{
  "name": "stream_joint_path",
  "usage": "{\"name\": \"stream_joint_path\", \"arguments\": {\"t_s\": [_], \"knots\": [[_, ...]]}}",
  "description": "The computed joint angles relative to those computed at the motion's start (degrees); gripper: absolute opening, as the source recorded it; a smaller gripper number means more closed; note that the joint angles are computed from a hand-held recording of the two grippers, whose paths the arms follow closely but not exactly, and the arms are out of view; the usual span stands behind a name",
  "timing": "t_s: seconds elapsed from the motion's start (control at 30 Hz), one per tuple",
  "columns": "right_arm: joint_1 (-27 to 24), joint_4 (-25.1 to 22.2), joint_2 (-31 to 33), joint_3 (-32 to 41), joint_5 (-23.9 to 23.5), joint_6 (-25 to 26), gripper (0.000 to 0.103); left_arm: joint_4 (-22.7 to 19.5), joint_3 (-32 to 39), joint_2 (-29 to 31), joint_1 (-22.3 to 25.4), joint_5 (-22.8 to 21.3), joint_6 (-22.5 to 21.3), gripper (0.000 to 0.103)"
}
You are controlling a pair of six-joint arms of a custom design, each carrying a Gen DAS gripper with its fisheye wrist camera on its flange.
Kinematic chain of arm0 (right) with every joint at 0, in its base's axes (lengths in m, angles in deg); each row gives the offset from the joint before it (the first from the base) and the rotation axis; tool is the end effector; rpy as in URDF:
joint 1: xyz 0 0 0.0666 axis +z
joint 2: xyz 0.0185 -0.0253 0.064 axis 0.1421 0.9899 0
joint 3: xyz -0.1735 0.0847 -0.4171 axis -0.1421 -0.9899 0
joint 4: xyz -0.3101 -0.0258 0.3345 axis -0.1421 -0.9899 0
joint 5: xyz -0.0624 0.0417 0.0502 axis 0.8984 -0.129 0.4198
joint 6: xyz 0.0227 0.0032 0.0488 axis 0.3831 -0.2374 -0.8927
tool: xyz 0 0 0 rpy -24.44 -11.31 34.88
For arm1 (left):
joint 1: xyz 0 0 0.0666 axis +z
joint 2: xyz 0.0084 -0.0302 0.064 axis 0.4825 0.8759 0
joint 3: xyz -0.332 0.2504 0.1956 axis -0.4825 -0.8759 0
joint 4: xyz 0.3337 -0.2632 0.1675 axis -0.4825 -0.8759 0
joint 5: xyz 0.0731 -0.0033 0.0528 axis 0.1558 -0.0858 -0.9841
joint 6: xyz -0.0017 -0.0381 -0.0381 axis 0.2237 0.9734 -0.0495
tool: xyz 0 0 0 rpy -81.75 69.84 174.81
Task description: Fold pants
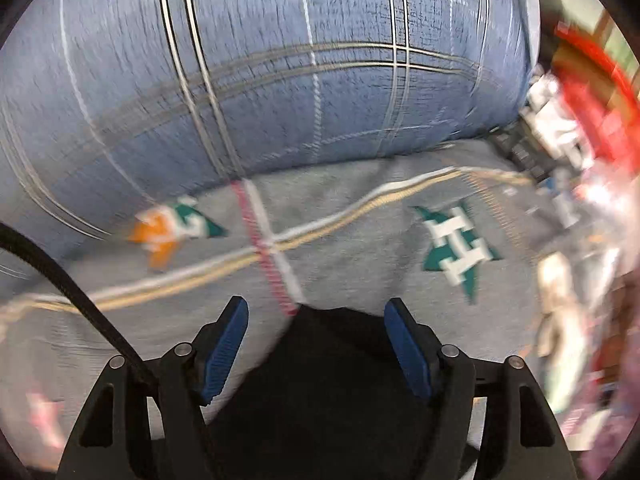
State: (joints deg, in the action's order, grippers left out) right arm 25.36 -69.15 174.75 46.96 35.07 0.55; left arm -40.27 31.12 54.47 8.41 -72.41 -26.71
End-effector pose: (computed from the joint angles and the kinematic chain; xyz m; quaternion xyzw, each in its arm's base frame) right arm 0.6077 0.1720 0.4921 0.2265 0.9480 -0.1517 0.1641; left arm 0.4291 -0.1614 0.4788 0.1469 0.9378 -0.0758 0.3051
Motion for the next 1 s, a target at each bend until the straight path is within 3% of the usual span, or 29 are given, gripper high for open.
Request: {"name": "stream_joint_path", "arguments": {"t_s": [0.03,0.07,0.3,0.53,0.63,0.77,0.83,0.93,1.0], "knots": [[-0.35,0.26,-0.29,-0.85,-1.52,1.22,0.018,0.07,-0.11,-0.19,0.32,0.76,0.03,0.049],[-0.72,1.04,-1.02,-1.88,-4.58,1.44,0.005,0.22,-0.13,-0.13,0.52,1.27,0.06,0.049],[-0.71,10.53,-11.65,-10.1,-5.36,3.46,0.004,0.05,-0.19,-0.23,0.86,2.24,-0.92,0.049],[-2.13,19.7,-26.98,-26.71,-9.54,-1.29,0.005,-0.58,0.03,-0.02,0.93,2.24,-0.82,0.049],[-3.87,20.14,-30.55,-33.54,-11.57,-3.53,0.006,-1.15,0.23,0.07,0.48,1.14,-1.28,0.049],[-4.74,17.46,-34.35,-38.58,-7.76,-8.45,0.011,-4.68,1.92,0.39,0.85,2.52,-1.49,0.049],[-3.31,17.2,-36.27,-38.64,-3.31,-10.3,0.012,-5.09,2.31,-0.22,1.37,4.46,-0.87,0.049],[0.09,24.97,-39.36,-38.45,-1.38,-8.89,0.012,-4.93,2.71,-0.33,1.12,4.41,0.8,0.049],[1.51,32.74,-39.63,-38.22,-7.54,-5.84,0.016,-6.02,3.24,0.69,0.46,3.5,1.48,0.049]]}}
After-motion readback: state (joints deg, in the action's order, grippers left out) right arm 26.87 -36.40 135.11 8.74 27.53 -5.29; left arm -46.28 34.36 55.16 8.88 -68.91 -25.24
